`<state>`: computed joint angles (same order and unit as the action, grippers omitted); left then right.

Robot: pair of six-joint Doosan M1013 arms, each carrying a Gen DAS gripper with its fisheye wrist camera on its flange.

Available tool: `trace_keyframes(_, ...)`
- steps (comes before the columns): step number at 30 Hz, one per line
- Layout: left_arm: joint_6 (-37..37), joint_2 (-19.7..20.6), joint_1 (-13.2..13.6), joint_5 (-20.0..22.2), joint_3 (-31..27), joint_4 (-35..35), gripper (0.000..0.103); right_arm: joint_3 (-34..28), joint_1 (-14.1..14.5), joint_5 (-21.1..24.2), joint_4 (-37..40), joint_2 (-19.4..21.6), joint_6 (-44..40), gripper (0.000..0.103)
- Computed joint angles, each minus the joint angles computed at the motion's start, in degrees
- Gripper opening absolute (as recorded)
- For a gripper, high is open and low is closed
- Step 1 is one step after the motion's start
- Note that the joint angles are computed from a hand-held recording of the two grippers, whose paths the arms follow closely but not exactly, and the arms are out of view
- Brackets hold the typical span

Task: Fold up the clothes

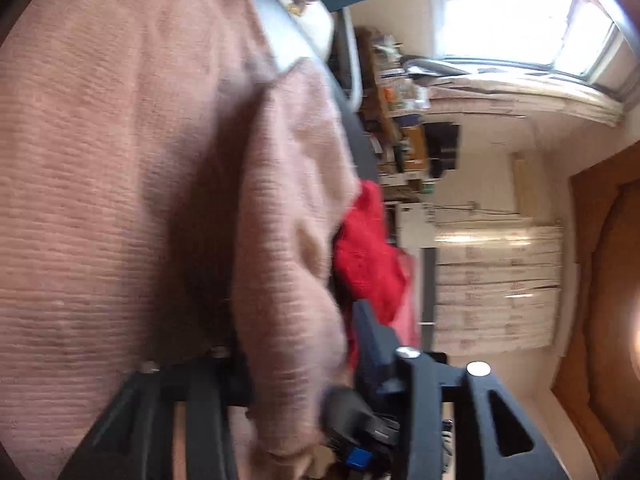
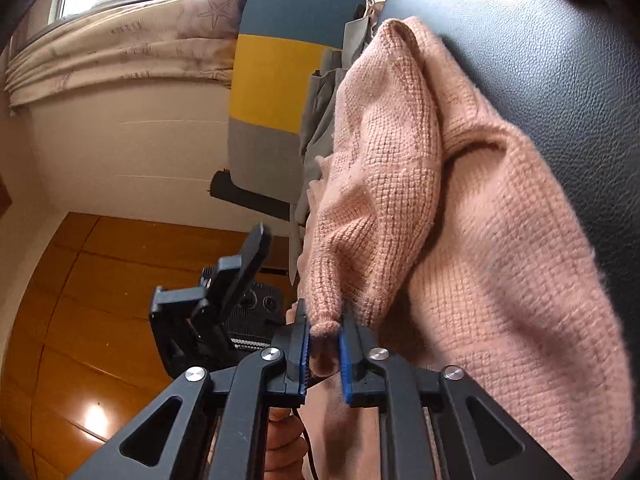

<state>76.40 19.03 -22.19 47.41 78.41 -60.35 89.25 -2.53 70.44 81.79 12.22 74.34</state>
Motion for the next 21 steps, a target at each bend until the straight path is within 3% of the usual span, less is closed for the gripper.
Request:
trace_keyframes(1, -1.06, -0.09, 0.02, 0.37, -0.12, 2.12, 0.022, 0.21, -0.09, 0.92, 0.33, 0.01, -0.09, 0.021)
trace_keyframes(2, -2.31, -0.27, 0.11, 0.74, -0.27, 4.59, 0.022, 0.31, -0.25, 1.46, -0.14, -0.1, 0.22, 0.04)
trace_keyframes(3, -3.06, -0.46, 0.23, 1.28, -0.41, 6.44, 0.022, 0.77, -0.46, 2.01, 0.04, -0.34, -0.3, 0.052)
trace_keyframes(4, -2.8, -0.78, 0.47, 1.77, -0.27, 7.27, 0.021, 1.44, -0.75, 2.61, 0.85, -0.7, -1.35, 0.057)
trace_keyframes(9, 0.94, -2.67, 2.32, 4.62, 0.06, 8.16, 0.019, 3.07, -1.57, 3.72, 1.98, -1.88, -4.73, 0.06)
trace_keyframes(11, 2.42, -3.86, 3.38, 6.04, -0.11, 8.88, 0.019, 2.29, -1.13, 3.14, -1.11, -2.08, -5.38, 0.06)
trace_keyframes(15, 5.32, -7.39, 5.85, 7.77, 0.55, 11.42, 0.008, 0.01, 0.52, 1.63, -9.66, -2.5, -6.58, 0.059)
trace_keyframes(18, 3.31, -9.23, 7.06, 9.56, -0.03, 18.92, 0.008, -0.9, 1.71, 0.58, -14.48, -2.91, -7.05, 0.06)
trace_keyframes(21, -1.49, -10.25, 8.35, 11.31, 1.48, 22.67, 0.027, -1.47, 2.04, -0.13, -15.82, -2.79, -5.59, 0.062)
